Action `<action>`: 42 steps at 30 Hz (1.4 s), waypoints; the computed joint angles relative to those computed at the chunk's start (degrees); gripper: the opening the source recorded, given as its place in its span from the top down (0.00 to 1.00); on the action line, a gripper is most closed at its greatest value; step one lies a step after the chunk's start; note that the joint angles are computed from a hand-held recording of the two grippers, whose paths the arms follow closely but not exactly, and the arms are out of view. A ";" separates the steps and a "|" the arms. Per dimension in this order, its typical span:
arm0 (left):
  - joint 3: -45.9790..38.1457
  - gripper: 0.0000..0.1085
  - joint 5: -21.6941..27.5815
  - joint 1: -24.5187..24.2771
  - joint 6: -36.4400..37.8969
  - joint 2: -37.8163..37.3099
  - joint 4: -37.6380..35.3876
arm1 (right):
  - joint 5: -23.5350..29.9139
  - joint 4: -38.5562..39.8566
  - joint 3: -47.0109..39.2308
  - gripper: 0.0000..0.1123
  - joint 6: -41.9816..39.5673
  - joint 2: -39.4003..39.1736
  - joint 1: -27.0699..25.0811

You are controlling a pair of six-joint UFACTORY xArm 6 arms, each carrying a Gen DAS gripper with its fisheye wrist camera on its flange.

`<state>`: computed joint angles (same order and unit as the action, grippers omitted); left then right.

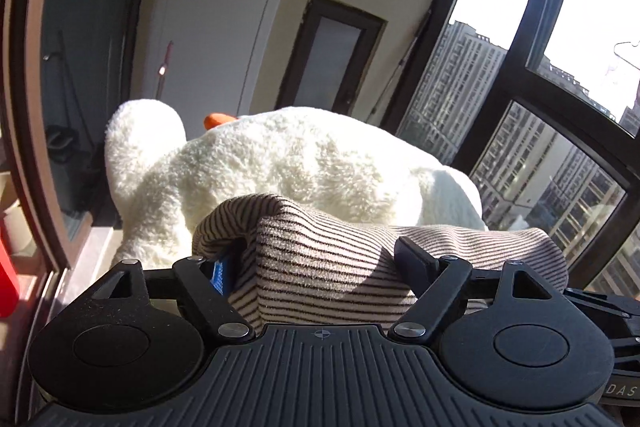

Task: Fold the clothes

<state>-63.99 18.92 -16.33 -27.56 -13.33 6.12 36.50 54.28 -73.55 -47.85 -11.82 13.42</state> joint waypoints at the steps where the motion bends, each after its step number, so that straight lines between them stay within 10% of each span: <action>1: 0.84 0.24 -0.54 0.09 0.86 -0.50 -1.14 | -3.59 -1.06 0.36 0.68 1.22 -0.31 0.29; 7: 4.37 0.25 -2.11 -0.09 2.64 -3.12 -2.99 | -18.27 -16.01 -1.13 0.52 16.97 2.57 0.16; 19: 4.15 0.13 -2.87 1.64 12.47 -7.90 -13.75 | -8.76 -11.11 3.38 0.64 16.76 0.57 -3.79; 26: -2.08 0.12 3.37 1.22 4.55 -0.73 -5.27 | -7.50 -8.02 5.16 0.61 17.59 -1.73 -4.72; 31: 4.72 0.37 1.56 0.89 8.05 -4.87 -10.03 | -6.22 -6.22 -0.01 0.46 20.87 2.26 -6.66; 35: 8.73 0.37 0.39 0.61 9.64 -8.90 -11.14 | 0.42 -3.44 -6.47 0.46 23.16 8.24 -8.18; 39: 6.12 0.11 1.91 1.38 16.11 -8.02 -19.46 | -0.07 -5.91 -7.12 0.53 23.74 9.57 -6.95; 42: 0.57 0.11 4.66 2.28 18.26 -3.46 -22.05 | -0.24 -5.31 -6.39 0.57 22.58 8.92 -7.05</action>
<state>-63.42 23.59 -14.05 -9.30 -16.79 -15.93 36.26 48.97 -79.94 -25.27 -2.90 6.37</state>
